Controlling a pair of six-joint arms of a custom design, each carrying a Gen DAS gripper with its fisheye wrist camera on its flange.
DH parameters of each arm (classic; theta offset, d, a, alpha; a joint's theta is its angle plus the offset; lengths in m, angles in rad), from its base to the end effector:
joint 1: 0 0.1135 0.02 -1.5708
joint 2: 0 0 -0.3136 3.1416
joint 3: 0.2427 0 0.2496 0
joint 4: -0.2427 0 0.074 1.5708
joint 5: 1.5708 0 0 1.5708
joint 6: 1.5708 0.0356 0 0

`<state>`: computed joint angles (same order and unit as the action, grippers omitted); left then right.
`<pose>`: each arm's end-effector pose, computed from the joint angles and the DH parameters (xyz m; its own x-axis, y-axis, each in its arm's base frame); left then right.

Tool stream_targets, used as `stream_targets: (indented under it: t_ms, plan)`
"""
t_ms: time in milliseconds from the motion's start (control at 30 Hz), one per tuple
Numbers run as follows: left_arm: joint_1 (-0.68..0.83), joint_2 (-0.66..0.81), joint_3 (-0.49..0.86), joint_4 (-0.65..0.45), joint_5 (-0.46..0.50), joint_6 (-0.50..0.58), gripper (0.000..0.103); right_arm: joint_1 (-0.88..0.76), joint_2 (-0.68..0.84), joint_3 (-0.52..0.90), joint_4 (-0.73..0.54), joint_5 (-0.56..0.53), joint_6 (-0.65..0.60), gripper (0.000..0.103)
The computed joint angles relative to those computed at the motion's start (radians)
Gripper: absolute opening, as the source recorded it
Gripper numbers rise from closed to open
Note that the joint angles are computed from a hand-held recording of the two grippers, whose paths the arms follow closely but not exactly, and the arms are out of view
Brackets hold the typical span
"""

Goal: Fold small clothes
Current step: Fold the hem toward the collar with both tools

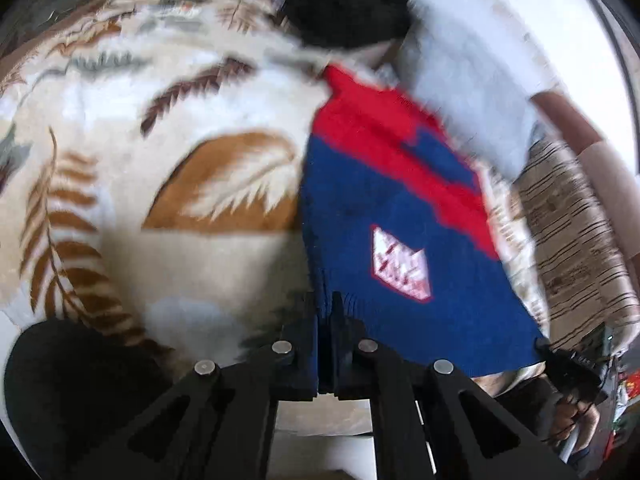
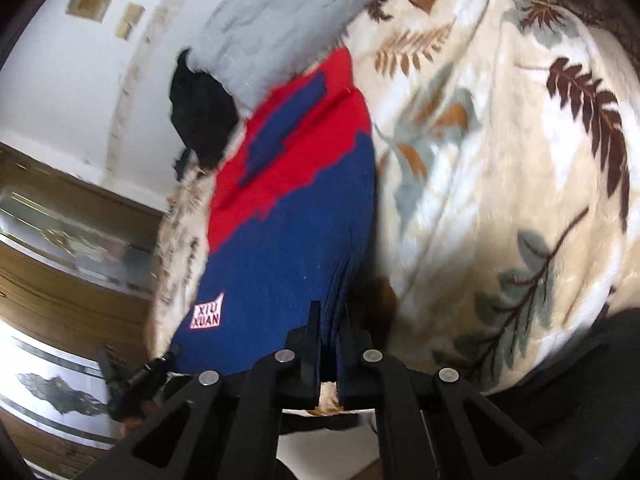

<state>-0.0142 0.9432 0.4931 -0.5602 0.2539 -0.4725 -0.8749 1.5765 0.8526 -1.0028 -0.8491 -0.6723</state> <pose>0.1376 -0.0109 0.2241 -0.8211 -0.4289 -0.3765 -0.2543 0.8656 -0.4314 0.1666 -0.1578 0.2152 -0.8578 0.3851 -0.3404 0.0608 0.7336 0.6769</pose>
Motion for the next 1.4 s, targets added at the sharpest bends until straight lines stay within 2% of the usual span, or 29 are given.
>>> stream_targets:
  t_ms: [67, 100, 200, 300, 367, 433, 500, 567, 600, 667, 733, 800, 900, 1000, 1033, 1100, 1133, 1200, 1233, 1267, 1300, 1333, 1367, 1400]
  plan:
    - [0.022, 0.032, -0.026, 0.007, 0.015, -0.004, 0.004, 0.024, 0.076, -0.024, 0.079, 0.03, 0.05, 0.006]
    - [0.007, -0.002, -0.024, 0.001, 0.002, -0.014, 0.004, 0.026, 0.119, -0.024, 0.082, 0.032, 0.059, 0.006]
    - [-0.021, -0.093, 0.023, -0.035, -0.016, -0.016, 0.004, -0.003, 0.102, -0.018, 0.019, -0.045, -0.017, 0.006]
    - [0.004, 0.001, 0.008, -0.014, -0.002, -0.004, 0.004, 0.008, 0.068, -0.006, 0.02, -0.061, -0.034, 0.006]
    - [0.014, 0.055, -0.01, -0.004, 0.013, -0.013, 0.004, 0.036, 0.11, -0.023, 0.09, -0.015, 0.035, 0.006]
    - [-0.013, -0.016, 0.001, -0.031, 0.002, -0.043, 0.004, 0.046, 0.127, -0.041, 0.111, 0.001, 0.06, 0.006]
    - [-0.038, -0.082, 0.022, -0.053, -0.028, -0.046, 0.004, 0.021, 0.087, -0.027, 0.033, -0.047, -0.006, 0.006]
    - [-0.04, -0.033, 0.016, -0.042, -0.036, -0.033, 0.004, 0.012, 0.044, -0.006, -0.006, -0.056, -0.053, 0.006]
    - [-0.016, 0.035, -0.003, -0.026, -0.005, -0.03, 0.004, 0.018, 0.043, -0.005, 0.008, -0.045, -0.05, 0.006]
    - [0.001, 0.095, -0.014, -0.009, 0.023, -0.036, 0.004, 0.042, 0.103, -0.01, 0.084, 0.017, 0.018, 0.006]
    - [-0.014, 0.055, 0.048, -0.048, -0.006, -0.016, 0.004, 0.05, 0.166, -0.006, 0.106, 0.051, 0.056, 0.006]
    - [-0.003, 0.051, 0.142, -0.067, 0.0, 0.023, 0.004, 0.052, 0.165, 0.031, 0.049, -0.004, 0.036, 0.006]
    - [0.029, 0.173, 0.315, -0.029, 0.047, 0.072, 0.004, 0.101, 0.159, 0.166, -0.041, -0.112, 0.064, 0.006]
    - [0.036, 0.36, 0.498, 0.05, 0.054, 0.086, 0.004, 0.198, 0.195, 0.376, -0.014, -0.221, 0.224, 0.006]
    - [0.043, 0.433, 0.564, 0.093, 0.053, 0.092, 0.004, 0.236, 0.214, 0.449, 0.057, -0.255, 0.334, 0.006]
    - [0.049, 0.608, 0.716, 0.158, 0.03, 0.095, 0.005, 0.308, 0.262, 0.568, 0.292, -0.26, 0.608, 0.006]
    - [0.052, 0.671, 0.78, 0.168, 0.028, 0.101, 0.005, 0.348, 0.301, 0.618, 0.428, -0.246, 0.761, 0.006]
    - [0.053, 0.822, 0.872, 0.263, -0.016, 0.083, 0.008, 0.414, 0.417, 0.745, 0.595, -0.196, 0.963, 0.01]
    - [0.048, 0.92, 0.942, 0.278, -0.048, 0.065, 0.024, 0.448, 0.49, 0.805, 0.675, -0.164, 1.048, 0.01]
    - [0.044, 1.025, 1.041, 0.224, -0.105, 0.041, 0.057, 0.475, 0.555, 0.874, 0.68, -0.12, 1.053, 0.012]
    - [0.041, 1.093, 1.104, 0.178, -0.144, 0.042, 0.069, 0.507, 0.632, 0.958, 0.642, -0.019, 1.016, 0.031]
    - [0.048, 1.157, 1.159, 0.137, -0.156, 0.062, 0.071, 0.524, 0.671, 0.992, 0.612, 0.071, 1.009, 0.063]
    - [0.057, 1.179, 1.168, 0.121, -0.161, 0.063, 0.071, 0.525, 0.683, 0.988, 0.602, 0.124, 1.003, 0.068]
    - [0.068, 1.172, 1.128, 0.151, -0.159, 0.061, 0.071, 0.526, 0.682, 0.955, 0.612, 0.15, 0.996, 0.068]
